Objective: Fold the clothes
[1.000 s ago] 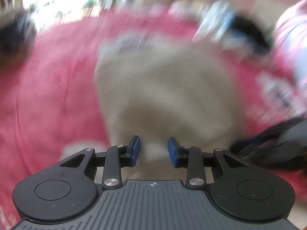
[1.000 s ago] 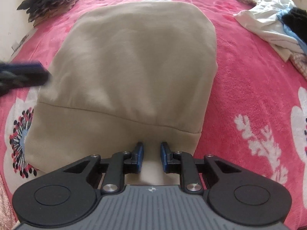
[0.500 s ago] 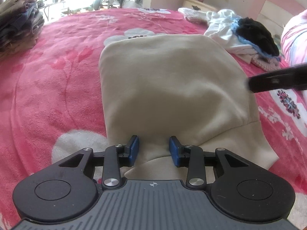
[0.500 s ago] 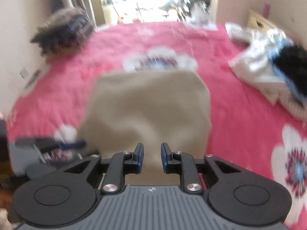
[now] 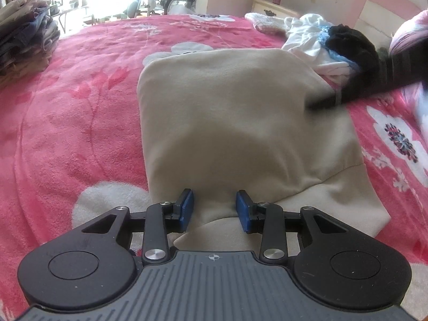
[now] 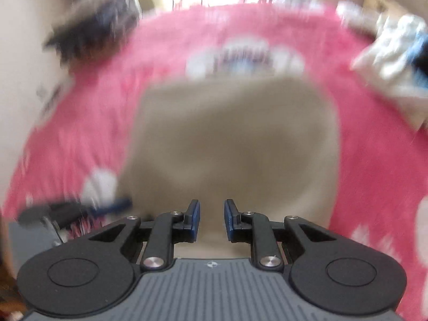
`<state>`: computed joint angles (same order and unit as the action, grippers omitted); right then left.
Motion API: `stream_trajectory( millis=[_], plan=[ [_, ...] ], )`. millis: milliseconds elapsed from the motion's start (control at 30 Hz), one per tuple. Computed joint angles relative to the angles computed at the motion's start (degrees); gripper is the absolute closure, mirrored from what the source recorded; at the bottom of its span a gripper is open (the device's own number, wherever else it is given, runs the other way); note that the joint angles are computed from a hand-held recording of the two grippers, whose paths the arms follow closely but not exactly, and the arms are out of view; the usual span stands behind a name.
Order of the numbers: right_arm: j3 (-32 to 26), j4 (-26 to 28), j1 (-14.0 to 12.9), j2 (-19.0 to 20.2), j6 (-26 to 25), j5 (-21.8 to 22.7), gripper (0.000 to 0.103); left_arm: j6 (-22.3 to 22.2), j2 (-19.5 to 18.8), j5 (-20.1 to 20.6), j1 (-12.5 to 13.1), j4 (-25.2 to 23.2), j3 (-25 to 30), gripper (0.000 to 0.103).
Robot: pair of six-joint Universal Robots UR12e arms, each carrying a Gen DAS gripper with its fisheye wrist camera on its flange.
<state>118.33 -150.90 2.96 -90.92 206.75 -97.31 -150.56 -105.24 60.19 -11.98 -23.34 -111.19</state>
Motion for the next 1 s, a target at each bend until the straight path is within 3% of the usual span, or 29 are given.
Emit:
stream_trajectory(
  millis=[67, 200, 267, 367, 500, 633, 767, 900, 1000],
  plan=[
    [-0.2, -2.3, 0.1, 0.2, -0.3, -3.8, 0.082, -0.3, 0.0, 0.0, 0.0, 0.4, -0.2, 0.068],
    [0.8, -0.5, -2.7, 4.0, 2.2, 1.6, 0.084, 0.0, 0.1, -0.2, 0.0, 0.6, -0.3, 0.067],
    [3.0, -4.8, -2.8, 5.7, 2.9, 1.8, 0.084, 0.6, 0.2, -0.5, 0.1, 0.2, -0.2, 0.067],
    [2.7, -2.7, -3.0, 4.5, 5.1, 2.6, 0.084, 1.1, 0.3, -0.9, 0.3, -0.8, 0.1, 0.067],
    [2.7, -3.1, -2.8, 4.8, 3.6, 2.3, 0.084, 1.4, 1.7, -0.4, 0.7, -6.4, 1.9, 0.067],
    [1.9, -2.5, -2.7, 5.2, 3.4, 2.1, 0.084, 1.2, 2.5, -4.8, 1.7, -3.2, 2.3, 0.067],
    [2.5, -3.6, -2.8, 5.0, 3.6, 2.4, 0.084, -3.6, 0.5, -8.0, 0.9, 1.6, 4.9, 0.066],
    [2.7, -3.8, -3.3, 4.9, 3.5, 3.4, 0.084, -7.0, -3.0, -3.2, -2.1, 1.7, 9.3, 0.066],
    [2.8, -3.9, -3.5, 4.8, 3.1, 3.8, 0.083, -9.0, -6.6, 6.4, -4.6, -11.1, 15.3, 0.065]
  ],
)
